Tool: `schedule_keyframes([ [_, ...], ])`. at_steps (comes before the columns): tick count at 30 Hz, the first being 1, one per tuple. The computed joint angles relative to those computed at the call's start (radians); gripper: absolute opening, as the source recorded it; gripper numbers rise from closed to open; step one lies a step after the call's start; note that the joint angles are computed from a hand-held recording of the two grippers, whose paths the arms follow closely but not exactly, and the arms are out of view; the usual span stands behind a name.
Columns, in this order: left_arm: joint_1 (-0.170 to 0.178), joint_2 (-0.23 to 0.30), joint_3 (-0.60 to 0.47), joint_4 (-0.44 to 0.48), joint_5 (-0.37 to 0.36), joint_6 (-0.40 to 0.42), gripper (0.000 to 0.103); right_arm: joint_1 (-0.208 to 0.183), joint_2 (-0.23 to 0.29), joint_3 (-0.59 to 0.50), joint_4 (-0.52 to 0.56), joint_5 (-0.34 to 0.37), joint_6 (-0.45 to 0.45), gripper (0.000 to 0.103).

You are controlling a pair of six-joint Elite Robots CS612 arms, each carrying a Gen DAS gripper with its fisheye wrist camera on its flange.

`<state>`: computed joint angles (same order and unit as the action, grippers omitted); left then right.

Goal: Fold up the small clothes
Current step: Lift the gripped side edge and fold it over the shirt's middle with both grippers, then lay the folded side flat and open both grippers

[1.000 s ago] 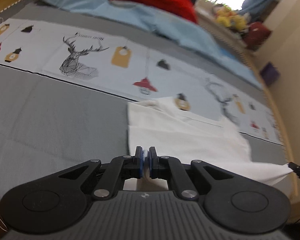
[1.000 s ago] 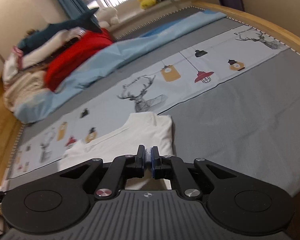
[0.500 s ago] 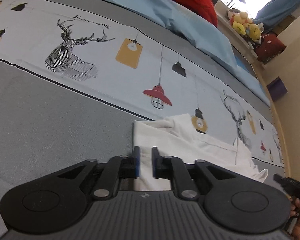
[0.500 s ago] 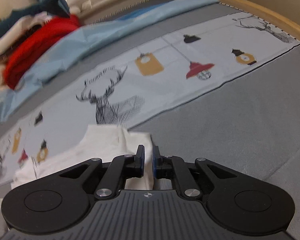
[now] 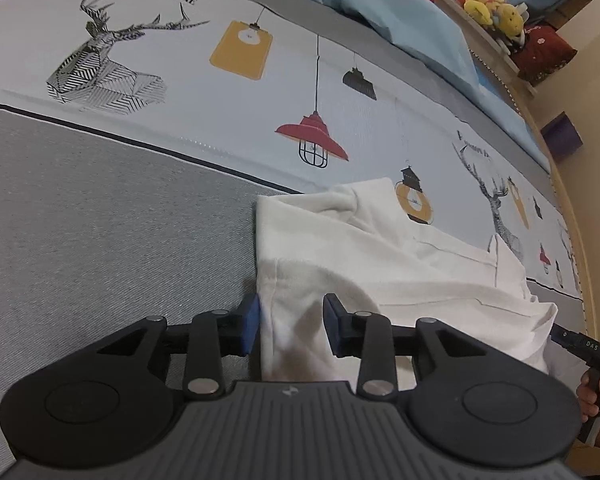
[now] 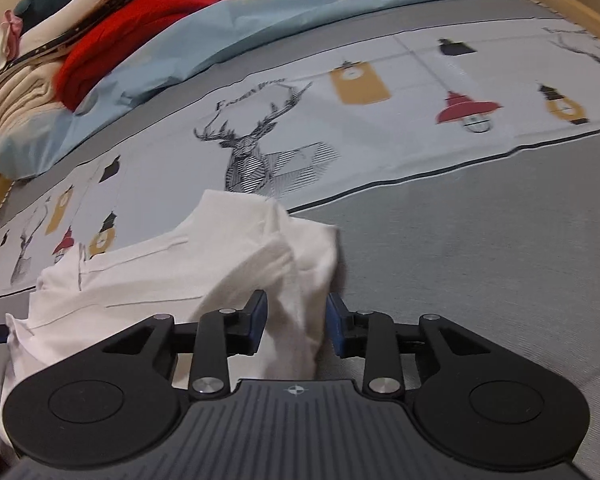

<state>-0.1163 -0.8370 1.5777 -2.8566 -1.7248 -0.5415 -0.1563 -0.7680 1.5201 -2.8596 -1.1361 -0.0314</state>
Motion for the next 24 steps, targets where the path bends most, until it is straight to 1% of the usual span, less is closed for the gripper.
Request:
schedule_keyframes([
  [3,-0.003,0.012,-0.016,0.017,0.001,0.008,0.038,0.007,0.011,-0.014,0.002,-0.007,-0.004,0.034],
  [4,-0.004,0.014,-0.02,0.024,0.005,0.015,0.035,0.009,0.013,-0.015,-0.005,-0.01,-0.01,0.034],
  [5,-0.007,0.015,-0.021,0.025,0.017,0.025,0.021,0.011,0.014,-0.015,-0.014,-0.012,-0.019,0.034],
  [6,-0.011,0.013,-0.021,0.024,0.041,0.04,0.014,0.012,0.015,-0.015,-0.024,-0.013,-0.027,0.033],
  [7,-0.011,0.011,-0.019,0.012,0.05,0.048,0.012,0.014,0.016,-0.015,-0.034,-0.015,-0.035,0.03],
  [8,-0.011,0.01,-0.018,-0.003,0.054,0.048,0.009,0.015,0.017,-0.015,-0.049,-0.012,-0.037,0.011],
  [9,-0.012,0.008,-0.015,-0.021,0.062,0.049,0.009,0.015,0.019,-0.016,-0.06,-0.006,-0.038,0.004],
  [11,-0.02,0.003,-0.009,-0.07,0.095,0.068,0.008,0.016,0.02,-0.015,-0.102,0.001,-0.024,0.004],
  [12,-0.024,0.001,-0.006,-0.097,0.114,0.076,0.008,0.016,0.02,-0.013,-0.142,-0.002,-0.002,0.004],
  [15,-0.039,0.002,-0.004,-0.187,0.199,0.075,0.008,0.016,0.028,-0.017,-0.27,-0.001,0.112,0.004],
  [18,-0.047,0.016,-0.019,-0.238,0.256,0.052,0.008,0.023,0.045,-0.031,-0.381,-0.048,0.2,0.004],
  [20,-0.057,0.027,-0.035,-0.241,0.299,0.073,0.008,0.033,0.058,-0.051,-0.396,-0.091,0.227,0.004],
  [22,-0.062,0.036,-0.049,-0.233,0.327,0.092,0.008,0.045,0.072,-0.076,-0.385,-0.128,0.226,0.004],
  [24,-0.061,0.047,-0.065,-0.227,0.336,0.094,0.008,0.055,0.087,-0.101,-0.37,-0.158,0.223,0.004],
])
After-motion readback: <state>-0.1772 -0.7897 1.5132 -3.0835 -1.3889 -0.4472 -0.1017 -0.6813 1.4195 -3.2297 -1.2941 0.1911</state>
